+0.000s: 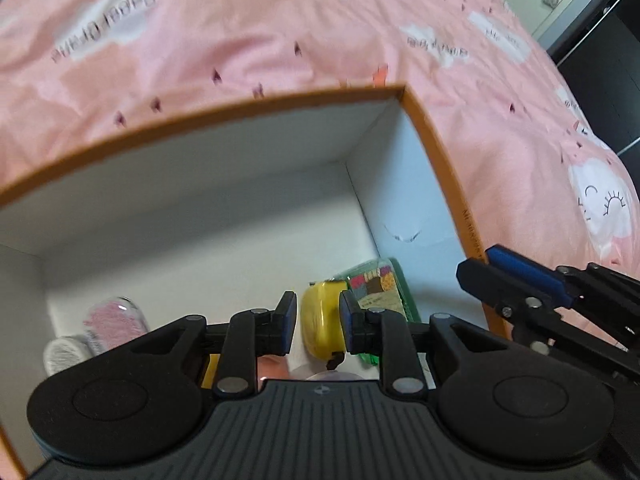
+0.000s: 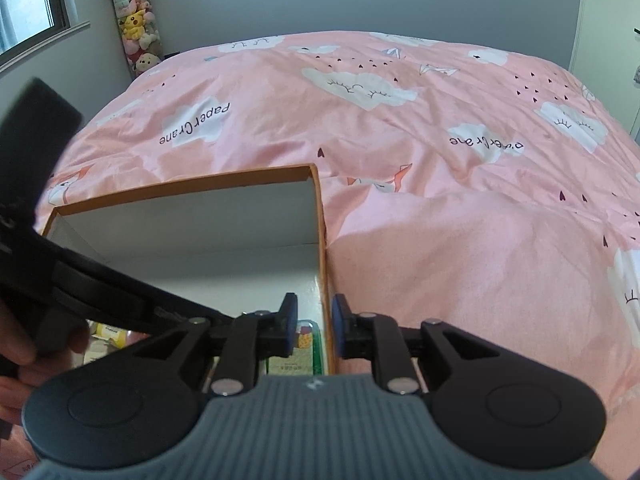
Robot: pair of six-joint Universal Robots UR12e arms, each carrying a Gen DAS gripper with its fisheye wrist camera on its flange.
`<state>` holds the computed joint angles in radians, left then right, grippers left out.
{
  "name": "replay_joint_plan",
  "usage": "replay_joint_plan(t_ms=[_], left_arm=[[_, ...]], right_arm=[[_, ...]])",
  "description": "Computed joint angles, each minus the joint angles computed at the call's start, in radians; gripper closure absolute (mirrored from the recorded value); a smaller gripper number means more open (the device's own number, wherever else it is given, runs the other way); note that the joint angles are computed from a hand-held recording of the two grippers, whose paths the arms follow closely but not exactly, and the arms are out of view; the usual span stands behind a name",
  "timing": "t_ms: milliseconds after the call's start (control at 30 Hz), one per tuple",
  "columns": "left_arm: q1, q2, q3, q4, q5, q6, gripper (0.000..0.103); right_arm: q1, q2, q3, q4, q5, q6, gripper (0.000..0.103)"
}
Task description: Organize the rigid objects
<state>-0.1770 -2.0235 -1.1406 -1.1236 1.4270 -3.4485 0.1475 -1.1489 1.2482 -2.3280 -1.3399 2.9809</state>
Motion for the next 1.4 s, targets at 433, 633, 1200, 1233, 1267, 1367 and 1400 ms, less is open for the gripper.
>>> replay_joint_plan(t_ms=[433, 633, 1200, 1233, 1267, 1367, 1400], left_arm=[[-0.035, 0.169, -0.229, 0.448, 0.206, 0.002, 0.078], [-0.080, 0.237, -0.341, 0.621, 0.460, 0.014, 0.051], [-0.178, 0.330, -0.529, 0.682, 0.834, -0.094, 0.009], [-0.186, 0.323, -0.534, 0.696, 0.865, -0.100, 0.006], [-0.190, 0.321, -0.539, 0.697, 0.877, -0.106, 0.000], [-0.191, 0.321, -0.549, 0.656, 0.847, -0.143, 0.000], [-0.190, 0.321, -0.548, 0.635, 0.829, -0.157, 0.000]], right_arm=[[0.000, -0.050, 0.040, -0.040, 0.047, 0.010, 0.063], [0.019, -0.091, 0.069, -0.056, 0.047, -0.016, 0.044], [0.054, -0.257, 0.308, -0.257, 0.025, -0.028, 0.014], [0.053, -0.263, 0.320, -0.262, 0.022, -0.027, 0.013], [0.051, -0.269, 0.331, -0.267, 0.020, -0.026, 0.012], [0.043, -0.276, 0.354, -0.280, 0.026, -0.008, 0.012], [0.039, -0.276, 0.358, -0.278, 0.028, -0.002, 0.012]])
